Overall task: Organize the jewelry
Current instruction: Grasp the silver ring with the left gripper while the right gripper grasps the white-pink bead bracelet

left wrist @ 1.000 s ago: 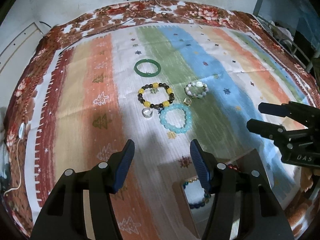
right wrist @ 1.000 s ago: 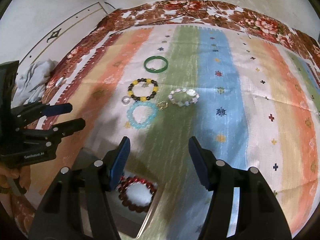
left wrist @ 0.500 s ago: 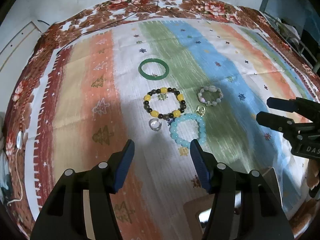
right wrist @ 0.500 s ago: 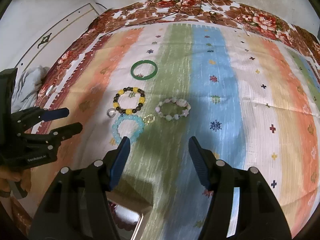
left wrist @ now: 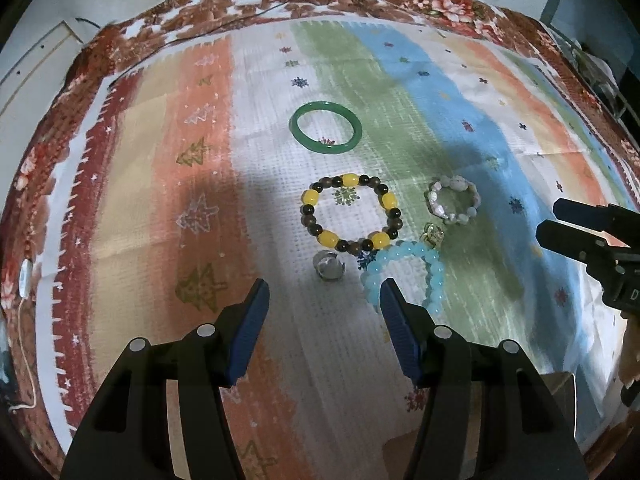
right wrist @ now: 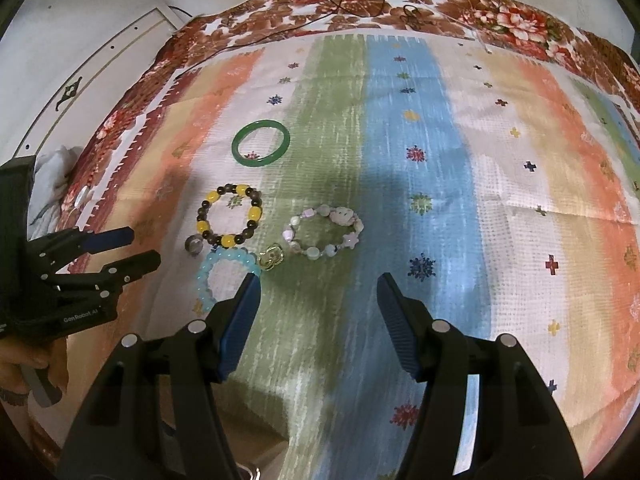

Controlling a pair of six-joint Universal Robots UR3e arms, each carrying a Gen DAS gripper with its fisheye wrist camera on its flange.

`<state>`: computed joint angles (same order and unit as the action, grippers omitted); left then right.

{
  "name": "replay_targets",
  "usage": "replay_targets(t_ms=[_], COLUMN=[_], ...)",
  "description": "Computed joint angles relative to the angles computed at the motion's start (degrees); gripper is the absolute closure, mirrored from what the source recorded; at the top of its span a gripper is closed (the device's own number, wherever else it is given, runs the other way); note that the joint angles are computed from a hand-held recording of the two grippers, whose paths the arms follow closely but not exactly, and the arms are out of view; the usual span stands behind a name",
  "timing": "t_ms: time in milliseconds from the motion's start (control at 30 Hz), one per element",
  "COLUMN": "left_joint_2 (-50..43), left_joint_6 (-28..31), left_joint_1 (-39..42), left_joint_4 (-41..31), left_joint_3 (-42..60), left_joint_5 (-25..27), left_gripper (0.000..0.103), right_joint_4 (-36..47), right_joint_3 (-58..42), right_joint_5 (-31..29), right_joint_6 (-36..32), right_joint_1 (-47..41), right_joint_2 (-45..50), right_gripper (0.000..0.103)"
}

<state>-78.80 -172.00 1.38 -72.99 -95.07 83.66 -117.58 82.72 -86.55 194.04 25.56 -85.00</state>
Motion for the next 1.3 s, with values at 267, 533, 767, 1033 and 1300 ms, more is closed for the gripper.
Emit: replay_targets(t_ms=[267,533,767,1033,1300], left_joint_2=[-4.1,-7.0,-9.7,-11.7,-12.3], left_joint_6=[-0.7,-1.0,-1.6,-1.7,-1.2], left_joint_1=[-0.2,0.3,-0.6,-0.2,-0.3], left_joint_4=[1.1,1.4,2.1,2.8,3.9], left_joint_3=[0.4,1.2,2.1,2.5,2.2], left_joint_5=[-0.1,-0.6,0.2,-0.4,0.5], left_gripper=[0.045,0.045,0.045,0.046,0.054], right_joint_4=[0.4,1.4,1.3,1.9,2.1], right_joint_3=[-2.3,-6.2,-7.5,-10.7,-12.4], right_joint_5=[1.6,1.3,0.9,1.1,-0.1], right_joint_6=[-0.3,-0.6,-0.8,-0.7,-0.7], right_joint_1=[-1.6,-1.9,-2.6,-3.4,-2.9], right_joint_2=[4.4,9.6,12.7,16.6,18.6], right_gripper=[0.042,0.042,0.042,0.042,0.042])
